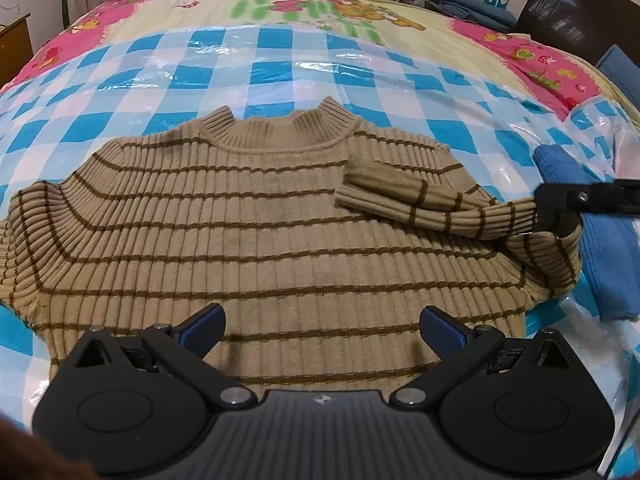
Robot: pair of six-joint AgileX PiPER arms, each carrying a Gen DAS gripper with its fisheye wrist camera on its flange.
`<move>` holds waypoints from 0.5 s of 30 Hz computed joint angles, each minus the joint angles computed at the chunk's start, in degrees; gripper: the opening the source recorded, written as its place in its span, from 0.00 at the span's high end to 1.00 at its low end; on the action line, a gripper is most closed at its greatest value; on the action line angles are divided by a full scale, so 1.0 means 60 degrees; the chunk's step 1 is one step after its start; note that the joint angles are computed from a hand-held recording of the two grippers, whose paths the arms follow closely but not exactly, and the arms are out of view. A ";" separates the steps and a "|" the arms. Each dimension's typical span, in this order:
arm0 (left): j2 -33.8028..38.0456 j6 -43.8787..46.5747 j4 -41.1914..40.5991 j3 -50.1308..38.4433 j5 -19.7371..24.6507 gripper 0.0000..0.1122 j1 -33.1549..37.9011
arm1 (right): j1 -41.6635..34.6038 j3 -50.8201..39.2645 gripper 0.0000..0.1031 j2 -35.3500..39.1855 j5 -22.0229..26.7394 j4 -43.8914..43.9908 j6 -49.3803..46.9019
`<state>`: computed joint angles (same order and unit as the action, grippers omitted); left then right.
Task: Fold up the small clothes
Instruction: 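Lift the sleeve with the right gripper and fold it across the sweater body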
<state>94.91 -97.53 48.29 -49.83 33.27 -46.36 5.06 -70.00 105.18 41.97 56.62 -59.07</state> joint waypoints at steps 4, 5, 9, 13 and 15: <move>-0.0095 -0.0138 0.0135 0.0109 0.0016 0.08 0.0006 | 0.0700 -0.0563 0.72 0.0272 -0.0594 -0.1318 0.0269; -0.0122 -0.0172 0.0165 0.0144 0.0001 0.08 0.0024 | 0.0873 -0.0771 0.71 0.0393 -0.0630 -0.1611 0.0373; -0.0242 -0.0291 0.0241 0.0315 -0.0095 0.08 0.0127 | 0.1472 -0.1786 0.65 0.1153 -0.0401 -0.2726 0.1117; -0.0381 -0.0462 0.0307 0.0527 -0.0141 0.08 0.0213 | 0.2214 -0.2689 0.65 0.1868 -0.0088 -0.4042 0.1839; -0.0442 -0.0548 0.0339 0.0615 -0.0145 0.08 0.0246 | 0.2627 -0.3088 0.65 0.2202 -0.0055 -0.5083 0.2776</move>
